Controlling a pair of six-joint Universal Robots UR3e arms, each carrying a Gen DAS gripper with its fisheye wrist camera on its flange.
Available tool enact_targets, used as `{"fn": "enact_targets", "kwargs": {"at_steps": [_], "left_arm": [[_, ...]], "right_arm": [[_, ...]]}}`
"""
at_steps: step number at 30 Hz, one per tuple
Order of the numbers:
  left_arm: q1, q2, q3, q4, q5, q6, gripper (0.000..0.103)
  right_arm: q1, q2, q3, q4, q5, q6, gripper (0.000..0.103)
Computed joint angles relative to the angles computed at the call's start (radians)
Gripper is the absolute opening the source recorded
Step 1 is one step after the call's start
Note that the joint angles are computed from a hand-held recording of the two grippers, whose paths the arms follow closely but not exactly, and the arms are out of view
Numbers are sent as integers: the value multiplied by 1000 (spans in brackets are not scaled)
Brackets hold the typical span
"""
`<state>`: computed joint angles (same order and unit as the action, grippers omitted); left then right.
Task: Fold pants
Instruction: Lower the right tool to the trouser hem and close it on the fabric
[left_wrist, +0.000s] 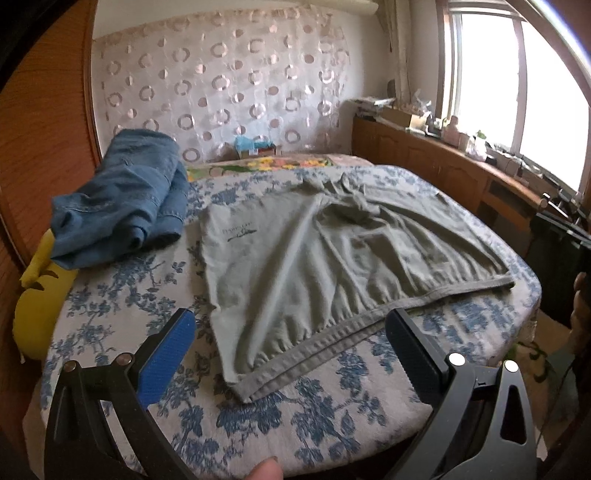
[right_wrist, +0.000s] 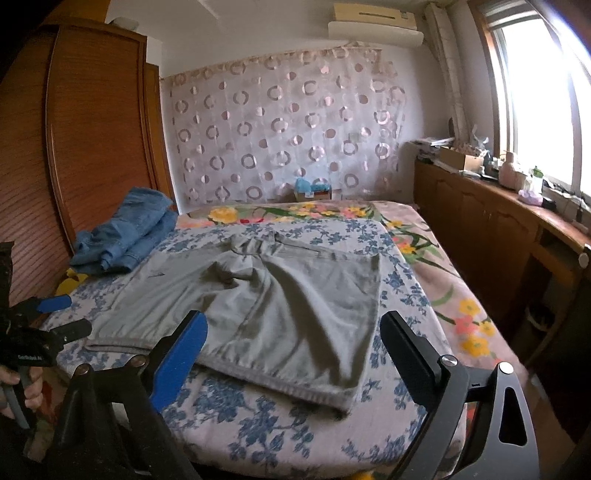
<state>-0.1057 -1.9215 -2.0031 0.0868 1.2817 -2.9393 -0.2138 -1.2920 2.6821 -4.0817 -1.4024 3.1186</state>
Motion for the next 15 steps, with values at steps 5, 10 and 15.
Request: {"fn": "enact_targets", "kwargs": {"at_steps": [5,10,15], "left_arm": [[-10,-71,70,-38,16,9,103],[-14,-113,130,-87,38,20,103],[-11,-130,171,-133,13,25,103]], "right_arm": [[-16,-13,-67,109,7,-27,90],[-56,-32,-157,281,42,-57,80],[-96,-51,-262,469,64,-93,78]]}}
